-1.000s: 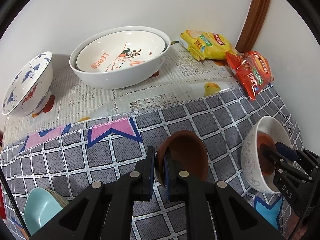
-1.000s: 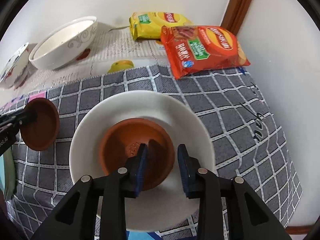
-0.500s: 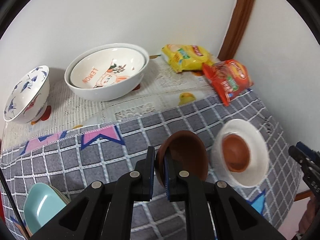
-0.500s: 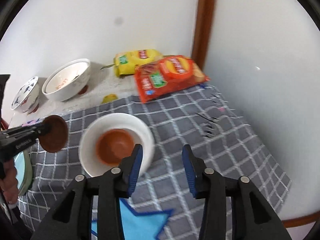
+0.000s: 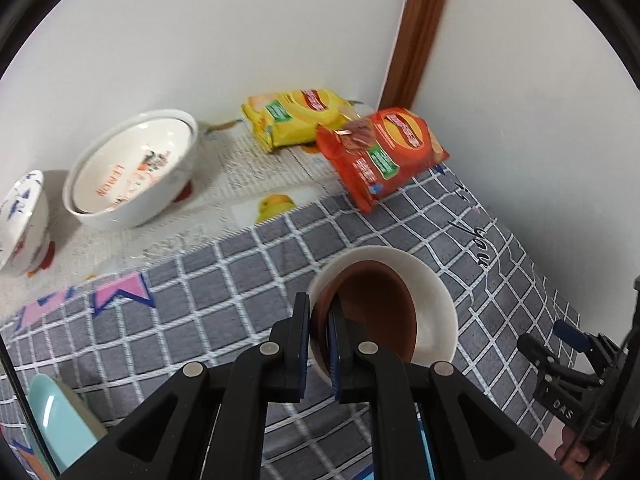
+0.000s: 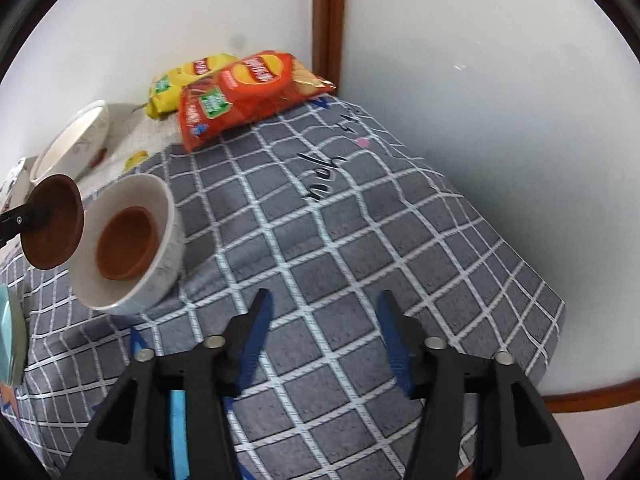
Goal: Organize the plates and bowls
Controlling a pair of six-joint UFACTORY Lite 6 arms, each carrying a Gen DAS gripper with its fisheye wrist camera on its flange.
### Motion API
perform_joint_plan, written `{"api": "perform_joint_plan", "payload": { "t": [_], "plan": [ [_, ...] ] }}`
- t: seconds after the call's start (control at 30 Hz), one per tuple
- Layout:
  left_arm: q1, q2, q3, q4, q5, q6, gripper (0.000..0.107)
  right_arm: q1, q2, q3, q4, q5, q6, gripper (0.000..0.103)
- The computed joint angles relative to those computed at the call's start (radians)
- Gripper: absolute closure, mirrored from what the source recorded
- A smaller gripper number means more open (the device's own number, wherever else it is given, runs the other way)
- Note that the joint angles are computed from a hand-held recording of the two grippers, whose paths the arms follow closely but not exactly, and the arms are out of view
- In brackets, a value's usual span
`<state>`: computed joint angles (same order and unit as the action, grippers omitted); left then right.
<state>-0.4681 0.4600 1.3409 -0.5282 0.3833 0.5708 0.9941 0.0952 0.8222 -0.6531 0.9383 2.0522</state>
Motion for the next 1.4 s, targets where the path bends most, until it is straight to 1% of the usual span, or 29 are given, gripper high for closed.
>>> {"api": "perform_joint_plan", "payload": {
  "t": [0.07, 0.13, 0.2, 0.33, 0.43, 0.53, 0.7, 0.83, 0.97, 1.0, 1.03, 1.1, 1.23, 1.4],
  "plan": [
    [-0.016, 0.027, 0.019, 0.024, -0.006, -0.034, 0.098, 0.018, -0.045, -0.052, -0.029, -0.002, 0.059, 0.031],
    [-0.029, 0.051, 0.038, 0.061, -0.014, -0.077, 0.098, 0.011, -0.078, -0.089, -0.018, -0.021, 0.067, 0.027],
    [-0.036, 0.074, 0.059, 0.081, -0.013, -0.108, 0.098, -0.001, -0.101, -0.117, -0.007, -0.05, 0.056, 0.027],
    [-0.044, 0.117, 0.093, 0.098, -0.011, -0.137, 0.098, -0.006, -0.096, -0.136, -0.013, -0.084, 0.027, 0.027],
    [-0.04, 0.139, 0.11, 0.079, -0.002, -0.125, 0.098, -0.012, -0.08, -0.151, -0.035, -0.128, 0.022, 0.027],
    [-0.034, 0.154, 0.124, 0.032, 0.018, -0.084, 0.098, 0.008, -0.084, -0.188, -0.108, -0.168, 0.12, 0.027],
    [-0.032, 0.162, 0.126, 0.002, 0.017, -0.056, 0.098, 0.037, -0.12, -0.237, -0.204, -0.174, 0.282, 0.027],
    [-0.022, 0.173, 0.128, -0.045, 0.028, -0.012, 0.098, 0.045, -0.209, -0.338, -0.353, -0.264, 0.482, 0.027],
    [-0.013, 0.185, 0.131, -0.098, 0.038, 0.034, 0.098, 0.067, -0.234, -0.394, -0.453, -0.285, 0.686, 0.027],
    [-0.011, 0.19, 0.132, -0.113, 0.042, 0.046, 0.098, 0.063, -0.245, -0.406, -0.471, -0.3, 0.706, 0.027],
    [-0.01, 0.192, 0.132, -0.119, 0.043, 0.051, 0.098, 0.047, -0.257, -0.418, -0.48, -0.33, 0.708, 0.027],
    [-0.009, 0.2, 0.138, -0.12, 0.048, 0.051, 0.098, 0.03, -0.253, -0.416, -0.461, -0.346, 0.677, 0.027],
    [0.003, 0.212, 0.145, -0.175, 0.069, 0.101, 0.098, 0.04, -0.184, -0.351, -0.364, -0.295, 0.565, 0.027],
    [0.015, 0.233, 0.164, -0.206, 0.094, 0.116, 0.098, 0.079, -0.124, -0.283, -0.343, -0.248, 0.506, 0.027]
  ]
}}
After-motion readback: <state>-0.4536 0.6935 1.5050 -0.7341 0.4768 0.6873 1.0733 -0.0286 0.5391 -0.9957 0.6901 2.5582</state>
